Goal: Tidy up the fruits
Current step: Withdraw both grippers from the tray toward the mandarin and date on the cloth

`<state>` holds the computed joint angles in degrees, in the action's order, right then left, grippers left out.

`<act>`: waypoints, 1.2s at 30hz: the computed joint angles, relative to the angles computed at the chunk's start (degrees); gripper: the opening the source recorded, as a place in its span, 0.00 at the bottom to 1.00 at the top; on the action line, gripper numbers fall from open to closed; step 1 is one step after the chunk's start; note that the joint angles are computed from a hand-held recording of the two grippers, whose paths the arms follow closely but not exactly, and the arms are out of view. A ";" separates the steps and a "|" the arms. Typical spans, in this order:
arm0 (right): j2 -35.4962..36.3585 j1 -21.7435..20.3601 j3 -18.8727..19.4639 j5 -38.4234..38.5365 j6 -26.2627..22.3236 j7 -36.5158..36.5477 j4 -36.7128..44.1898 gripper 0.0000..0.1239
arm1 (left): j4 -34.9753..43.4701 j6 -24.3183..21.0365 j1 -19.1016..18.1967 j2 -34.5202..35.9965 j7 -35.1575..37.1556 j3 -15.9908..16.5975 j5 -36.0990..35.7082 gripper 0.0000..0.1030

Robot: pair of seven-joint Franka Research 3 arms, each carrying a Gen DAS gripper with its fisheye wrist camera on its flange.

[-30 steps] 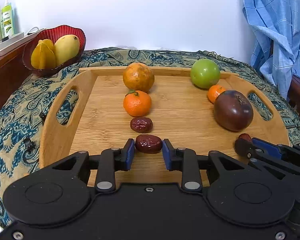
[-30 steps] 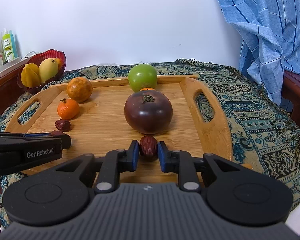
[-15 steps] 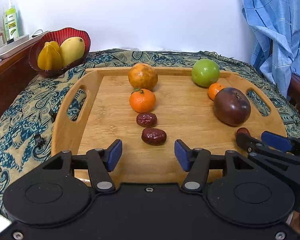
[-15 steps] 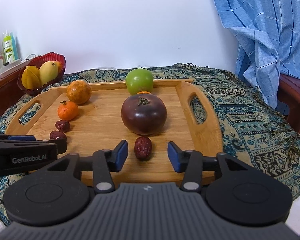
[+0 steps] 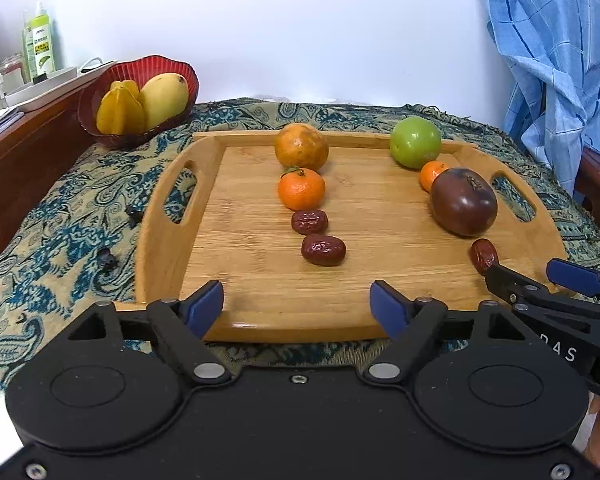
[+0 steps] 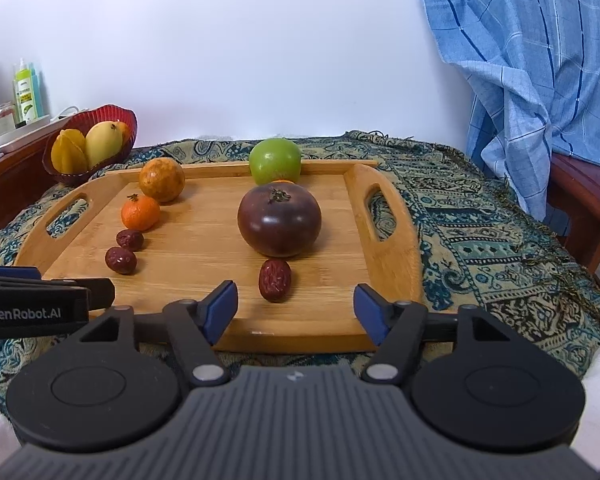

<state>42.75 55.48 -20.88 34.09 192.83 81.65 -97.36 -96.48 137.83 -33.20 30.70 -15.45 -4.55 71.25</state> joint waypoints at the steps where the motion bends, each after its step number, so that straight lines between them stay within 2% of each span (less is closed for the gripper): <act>1: -0.56 -0.56 0.85 -0.24 0.60 -0.15 -0.58 0.65 | -0.47 -0.08 -0.16 -0.42 -0.29 0.03 0.23 0.78; 12: -7.18 -8.49 12.73 1.18 6.72 -6.71 -8.76 0.69 | -6.83 -3.23 -0.62 -5.93 -4.35 -2.24 3.96 0.83; 17: -8.90 -13.30 18.80 -1.19 10.73 -10.58 -12.24 0.70 | -10.61 -3.64 -0.13 -8.21 -6.17 -3.92 4.97 0.84; 20: -9.37 -12.83 19.09 1.50 11.37 -13.91 -13.51 0.66 | -12.61 -4.97 -0.08 -9.26 -5.87 -4.86 5.11 0.84; 24: -10.51 -15.40 22.04 1.20 12.12 -15.43 -15.74 0.63 | -15.61 -5.49 0.28 -10.93 -6.72 -5.83 5.78 0.92; 28: -10.84 -14.61 22.01 3.39 14.56 -18.66 -17.24 0.58 | -17.61 -6.15 0.89 -12.09 -6.73 -6.87 4.94 0.92; 33: -11.06 -12.52 21.14 10.23 16.04 -24.08 -17.53 0.52 | -19.71 -7.84 1.36 -13.48 -7.82 -7.61 3.50 0.92; 34: -10.82 -11.08 20.09 13.41 16.03 -26.36 -16.87 0.45 | -20.15 -8.08 1.51 -13.81 -8.13 -7.75 3.16 0.90; 35: -10.54 -9.53 18.94 17.02 15.80 -29.15 -16.00 0.38 | -20.48 -8.17 1.76 -14.09 -8.07 -7.92 2.51 0.81; 36: -10.33 -8.50 18.20 19.99 15.65 -31.52 -15.32 0.36 | -20.73 -8.27 2.05 -14.33 -7.77 -8.09 1.58 0.66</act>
